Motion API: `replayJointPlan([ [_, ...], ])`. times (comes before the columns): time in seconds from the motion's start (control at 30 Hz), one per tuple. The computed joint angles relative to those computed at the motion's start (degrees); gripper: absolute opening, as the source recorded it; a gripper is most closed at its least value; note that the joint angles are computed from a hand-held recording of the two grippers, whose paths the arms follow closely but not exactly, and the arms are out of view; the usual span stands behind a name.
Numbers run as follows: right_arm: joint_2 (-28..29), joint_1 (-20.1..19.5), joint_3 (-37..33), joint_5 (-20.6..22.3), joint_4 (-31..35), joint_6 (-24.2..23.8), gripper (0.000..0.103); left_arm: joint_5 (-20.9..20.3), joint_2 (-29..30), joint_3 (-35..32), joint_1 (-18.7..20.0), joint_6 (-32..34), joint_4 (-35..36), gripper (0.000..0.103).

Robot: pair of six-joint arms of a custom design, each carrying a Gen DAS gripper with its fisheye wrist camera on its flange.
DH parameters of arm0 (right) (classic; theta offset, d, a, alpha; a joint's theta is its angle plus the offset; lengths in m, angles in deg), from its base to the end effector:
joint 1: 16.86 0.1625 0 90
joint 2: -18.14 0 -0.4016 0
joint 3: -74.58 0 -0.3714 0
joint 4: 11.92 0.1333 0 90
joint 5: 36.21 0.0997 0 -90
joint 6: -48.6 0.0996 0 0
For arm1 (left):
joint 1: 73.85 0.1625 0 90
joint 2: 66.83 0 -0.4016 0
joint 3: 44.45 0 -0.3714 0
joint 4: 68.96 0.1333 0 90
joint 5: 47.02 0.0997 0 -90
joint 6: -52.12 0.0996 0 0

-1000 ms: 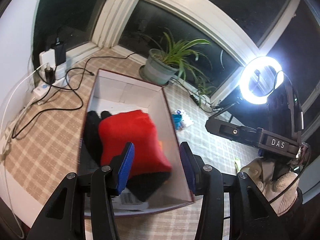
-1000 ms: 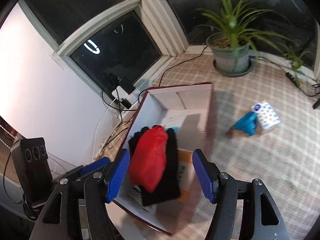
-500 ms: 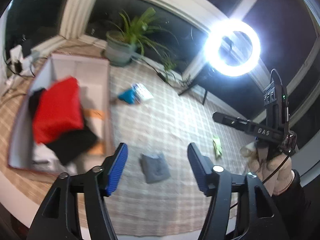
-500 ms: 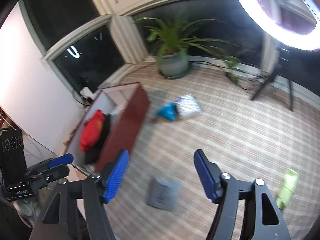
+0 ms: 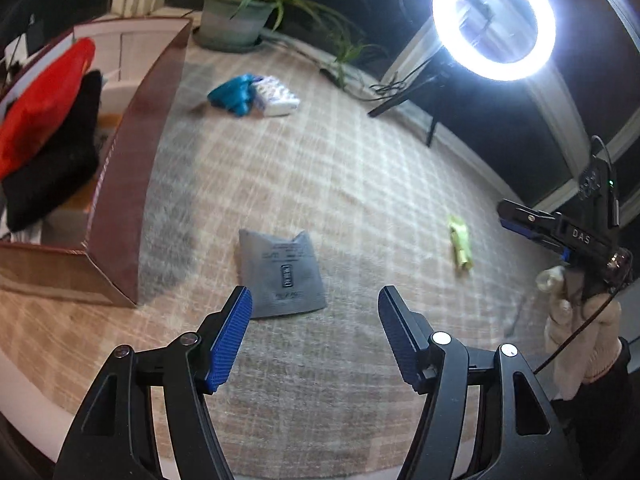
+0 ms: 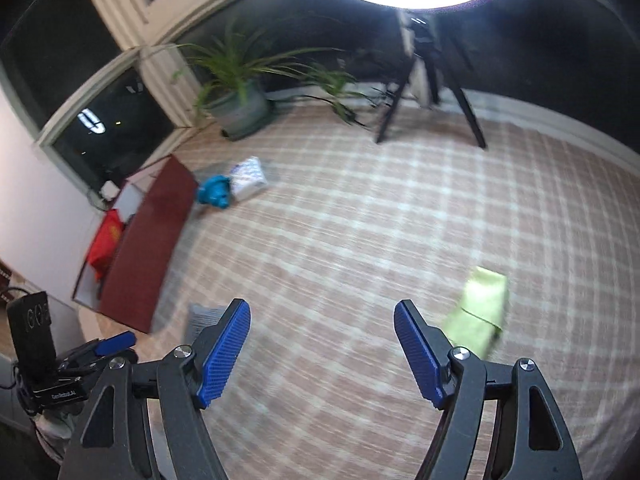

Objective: Organize soft objects
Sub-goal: 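Move the left gripper to the grey packet while the right gripper approaches the yellow-green cloth, then close the left gripper on the grey packet while the right gripper grasps the yellow-green cloth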

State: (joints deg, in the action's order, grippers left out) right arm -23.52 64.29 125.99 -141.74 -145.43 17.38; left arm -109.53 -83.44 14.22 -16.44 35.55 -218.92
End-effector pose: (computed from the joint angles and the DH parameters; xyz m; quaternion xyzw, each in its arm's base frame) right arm -0.0181 -0.8091 0.3422 0.1454 -0.9377 0.2260 0.2200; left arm -0.2705 -0.7560 -0.0249 0.0971 0.9553 -0.2351 0.1506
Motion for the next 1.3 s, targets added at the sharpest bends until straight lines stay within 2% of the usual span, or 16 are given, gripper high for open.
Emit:
replayJointPlan([
  [0.1, 0.54, -1.13, -0.87, -2.25, -1.24, -0.29, 0.071, 0.91, 1.13, -0.89, 0.31, -0.72, 0.31, 0.065],
  [0.27, 0.98, -3.07, -2.7, -2.81, -0.47, 0.59, 0.071, 3.17, 3.79, -3.3, 0.77, -1.42, 0.53, 0.065],
  [0.57, 2.18, -4.92, -1.66, -7.58, -7.69, -4.47, 0.071, 7.7, 9.2, -10.4, 0.86, -2.02, 4.37, 0.066],
  [0.63, 2.51, -5.28, -1.87, -7.84, -8.32, -4.98, 0.071, 9.21, 10.18, -11.44, 0.49, -1.2, 4.03, 0.073],
  [0.7, 2.77, -5.67, -2.04, -7.61, -9.33, -5.61, 0.071, 10.64, 11.11, -12.87, 0.22, -1.23, 5.0, 0.073],
  [0.77, 2.99, -5.83, -2.19, -7.37, -10.1, -6.09, 0.071, 12.93, 12.61, -15.58, -0.21, -1.58, 7.59, 0.074],
  [0.83, 3.19, -6.02, -2.49, -7.08, -10.26, -6.5, 0.072, 14.22, 13.78, -17.78, -0.47, -1.81, 10.06, 0.079],
  [1.0, 3.8, -6.29, -3.33, -7.07, -11.05, -7.24, 0.077, 19.58, 18.13, -25.67, -1.51, -2.8, 19.0, 0.081],
  [1.1, 4.31, -6.33, -3.99, -7.34, -11.12, -8.08, 0.078, 22.75, 20.2, -28.81, -1.9, -2.4, 21.83, 0.081],
  [1.2, 4.82, -6.06, -3.71, -8.63, -13.03, -10.63, 0.079, 24.76, 20.71, -29.35, -1.96, -2.99, 22.22, 0.091],
  [1.3, 4.81, -6.01, -2.62, -8.98, -15.07, -12.99, 0.08, 25.53, 20.19, -28.19, -1.68, -3.99, 20.45, 0.092],
])
